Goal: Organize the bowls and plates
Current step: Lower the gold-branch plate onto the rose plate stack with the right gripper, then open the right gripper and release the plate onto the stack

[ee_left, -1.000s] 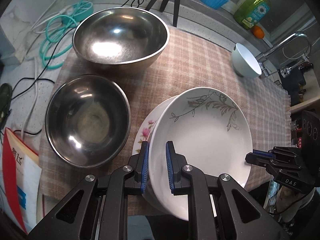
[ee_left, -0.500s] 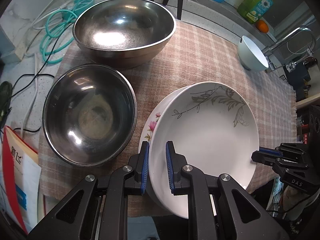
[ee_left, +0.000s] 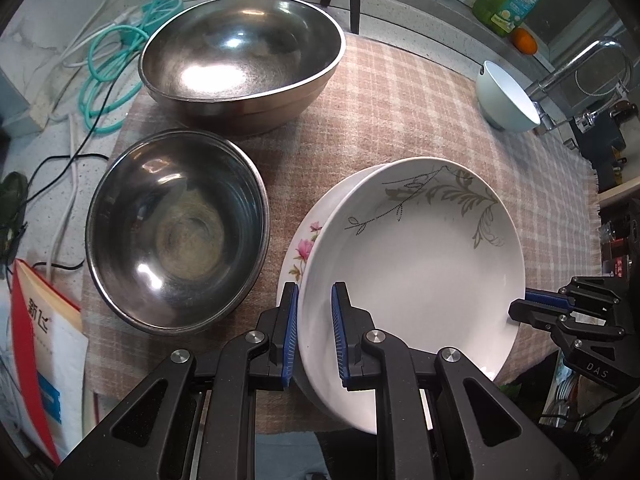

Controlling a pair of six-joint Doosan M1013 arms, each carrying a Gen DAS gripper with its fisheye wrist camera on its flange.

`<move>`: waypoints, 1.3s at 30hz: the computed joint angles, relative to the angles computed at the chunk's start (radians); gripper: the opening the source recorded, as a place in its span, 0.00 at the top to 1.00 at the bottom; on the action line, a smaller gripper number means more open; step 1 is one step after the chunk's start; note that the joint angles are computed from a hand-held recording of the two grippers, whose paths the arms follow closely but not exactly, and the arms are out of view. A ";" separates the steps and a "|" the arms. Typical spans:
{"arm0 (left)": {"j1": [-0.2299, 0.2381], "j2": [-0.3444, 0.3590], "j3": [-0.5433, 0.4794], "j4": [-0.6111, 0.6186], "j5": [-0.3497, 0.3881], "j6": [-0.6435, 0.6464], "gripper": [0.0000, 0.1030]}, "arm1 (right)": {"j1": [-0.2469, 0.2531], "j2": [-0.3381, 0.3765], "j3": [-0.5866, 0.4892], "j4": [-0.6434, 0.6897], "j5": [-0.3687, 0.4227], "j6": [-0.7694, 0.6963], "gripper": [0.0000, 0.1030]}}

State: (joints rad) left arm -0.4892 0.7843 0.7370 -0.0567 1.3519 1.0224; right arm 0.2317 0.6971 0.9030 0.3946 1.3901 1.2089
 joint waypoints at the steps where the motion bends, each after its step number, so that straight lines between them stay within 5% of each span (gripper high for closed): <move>1: -0.001 0.000 -0.001 0.002 0.002 0.001 0.86 | 0.002 0.000 0.000 -0.006 -0.001 -0.004 0.86; 14: -0.002 -0.008 0.014 0.006 -0.009 -0.011 0.86 | 0.002 -0.004 0.004 -0.003 -0.011 -0.021 0.77; 19: -0.002 -0.033 0.051 -0.002 -0.045 -0.035 0.85 | -0.005 -0.033 0.036 0.018 -0.072 -0.048 0.47; 22: -0.007 -0.054 0.079 0.020 -0.071 -0.064 0.63 | -0.011 -0.047 0.044 0.039 -0.097 -0.063 0.38; 25: -0.011 -0.080 0.114 0.022 -0.119 -0.104 0.57 | -0.023 -0.053 0.048 0.075 -0.111 -0.068 0.30; 28: -0.016 -0.104 0.147 0.023 -0.162 -0.138 0.38 | -0.032 -0.055 0.046 0.100 -0.116 -0.066 0.25; 39: -0.017 -0.148 0.186 0.092 -0.231 -0.228 0.37 | -0.051 -0.053 0.019 0.183 -0.120 -0.041 0.20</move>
State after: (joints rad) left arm -0.5066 0.6360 0.9228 0.0357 1.1210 0.7946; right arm 0.1810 0.6446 0.9221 0.5779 1.2705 1.1684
